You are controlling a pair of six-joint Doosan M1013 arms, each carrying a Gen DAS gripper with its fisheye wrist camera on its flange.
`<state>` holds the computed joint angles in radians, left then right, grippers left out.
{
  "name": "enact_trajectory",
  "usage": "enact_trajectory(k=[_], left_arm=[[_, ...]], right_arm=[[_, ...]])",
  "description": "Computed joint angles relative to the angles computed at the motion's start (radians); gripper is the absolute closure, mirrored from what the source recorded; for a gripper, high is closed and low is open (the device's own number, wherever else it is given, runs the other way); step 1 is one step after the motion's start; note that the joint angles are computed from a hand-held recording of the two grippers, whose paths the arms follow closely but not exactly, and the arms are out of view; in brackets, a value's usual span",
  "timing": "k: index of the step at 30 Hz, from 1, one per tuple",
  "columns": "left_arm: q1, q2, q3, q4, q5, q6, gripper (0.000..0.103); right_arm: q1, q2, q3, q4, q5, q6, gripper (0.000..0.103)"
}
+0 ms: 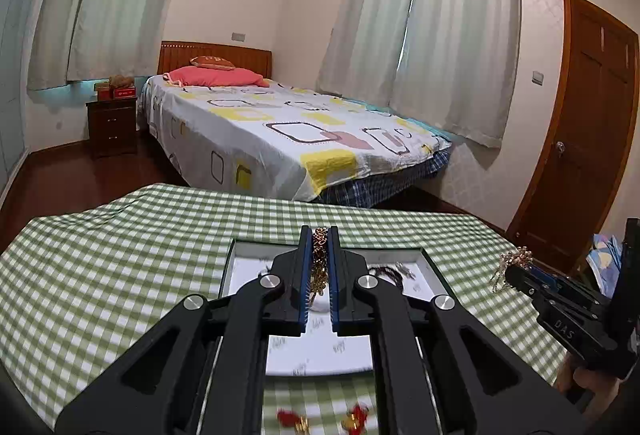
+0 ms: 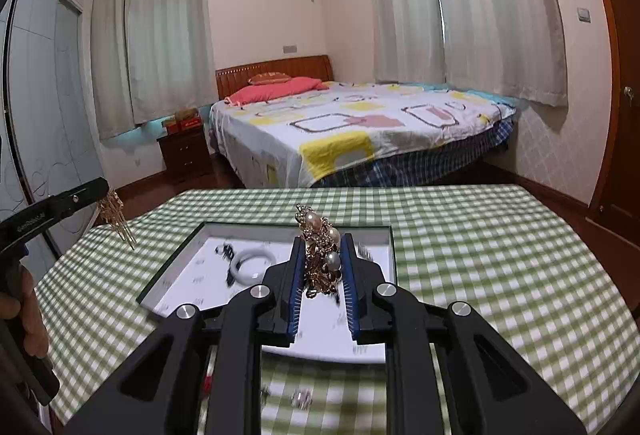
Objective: Organize jewelry
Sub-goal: 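Carry the gold chain with the left tool into the box while the right tool releases the brooch there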
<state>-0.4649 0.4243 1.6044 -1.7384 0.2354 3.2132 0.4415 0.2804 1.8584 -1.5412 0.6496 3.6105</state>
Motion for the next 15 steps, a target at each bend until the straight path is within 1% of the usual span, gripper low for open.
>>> enact_trajectory(k=[1, 2, 5, 9, 11, 13, 15], left_arm=[[-0.001, 0.010, -0.012, 0.002, -0.003, -0.005, 0.095], [-0.001, 0.021, -0.026, 0.031, -0.007, -0.035, 0.095], [-0.004, 0.062, -0.070, 0.179, -0.017, -0.183, 0.095], [-0.005, 0.125, -0.130, 0.513, -0.004, -0.522, 0.095], [-0.006, 0.145, -0.143, 0.609, 0.001, -0.609, 0.095], [-0.007, 0.172, -0.164, 0.743, 0.015, -0.732, 0.095], [-0.008, 0.194, -0.185, 0.852, 0.034, -0.838, 0.095]], right_arm=[[-0.004, 0.005, -0.005, -0.010, 0.000, 0.004, 0.084], [-0.012, 0.014, -0.012, -0.016, -0.005, 0.003, 0.084], [-0.033, 0.041, -0.028, -0.014, -0.023, -0.011, 0.084], [-0.060, 0.080, -0.047, 0.051, -0.061, -0.067, 0.084], [-0.074, 0.098, -0.053, 0.104, -0.082, -0.111, 0.084], [-0.087, 0.114, -0.064, 0.171, -0.100, -0.171, 0.084], [-0.101, 0.128, -0.076, 0.248, -0.113, -0.240, 0.084]])
